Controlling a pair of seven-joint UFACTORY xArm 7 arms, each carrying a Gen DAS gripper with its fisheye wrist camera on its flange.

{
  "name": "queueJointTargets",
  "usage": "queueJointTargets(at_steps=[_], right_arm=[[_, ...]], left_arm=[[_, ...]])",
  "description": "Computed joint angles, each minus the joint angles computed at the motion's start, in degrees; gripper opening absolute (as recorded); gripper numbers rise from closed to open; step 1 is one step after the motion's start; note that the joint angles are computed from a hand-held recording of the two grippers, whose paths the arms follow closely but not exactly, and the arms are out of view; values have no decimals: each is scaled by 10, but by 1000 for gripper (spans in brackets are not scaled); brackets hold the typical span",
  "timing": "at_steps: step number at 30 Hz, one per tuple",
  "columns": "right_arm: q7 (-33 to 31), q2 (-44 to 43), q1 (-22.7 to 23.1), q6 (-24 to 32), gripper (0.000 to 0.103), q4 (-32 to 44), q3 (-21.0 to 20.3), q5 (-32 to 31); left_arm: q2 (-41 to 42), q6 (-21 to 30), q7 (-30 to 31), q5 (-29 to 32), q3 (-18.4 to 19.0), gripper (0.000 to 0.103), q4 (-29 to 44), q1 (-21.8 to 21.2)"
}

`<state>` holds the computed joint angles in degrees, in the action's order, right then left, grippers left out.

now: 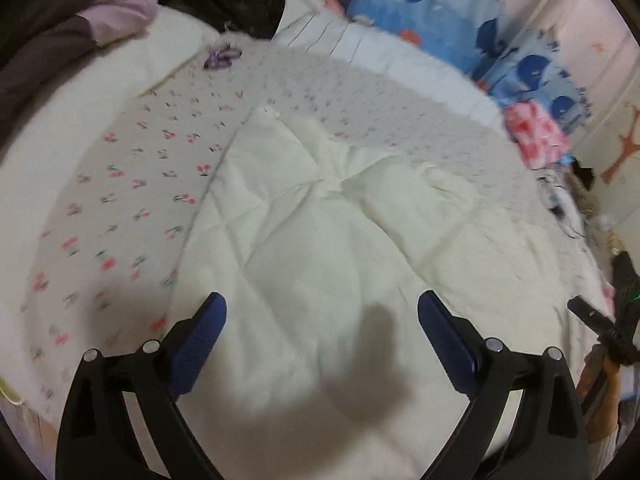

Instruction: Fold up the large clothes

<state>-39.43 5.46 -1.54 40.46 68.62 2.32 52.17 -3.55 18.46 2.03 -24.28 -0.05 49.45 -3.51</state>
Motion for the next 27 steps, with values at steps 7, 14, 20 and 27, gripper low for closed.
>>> queueJointTargets(at_steps=[7,14,20,27], right_arm=[[21,-123,-69,210,96,-151,-88,79],[14,-45,-79,286,96,-136,-92,180],[27,-27,-74,228,94,-123,-56,207],[-25,-71,-84,241,74,-158,-74,242]], left_arm=[[-146,67,73,-131,72,93,-139,-19],[-176,70,122,-276,105,93,-184,-60],[-125,78,109,-299,75,95,-154,-54],[-107,74,67,-283,50,95,-153,-34]])
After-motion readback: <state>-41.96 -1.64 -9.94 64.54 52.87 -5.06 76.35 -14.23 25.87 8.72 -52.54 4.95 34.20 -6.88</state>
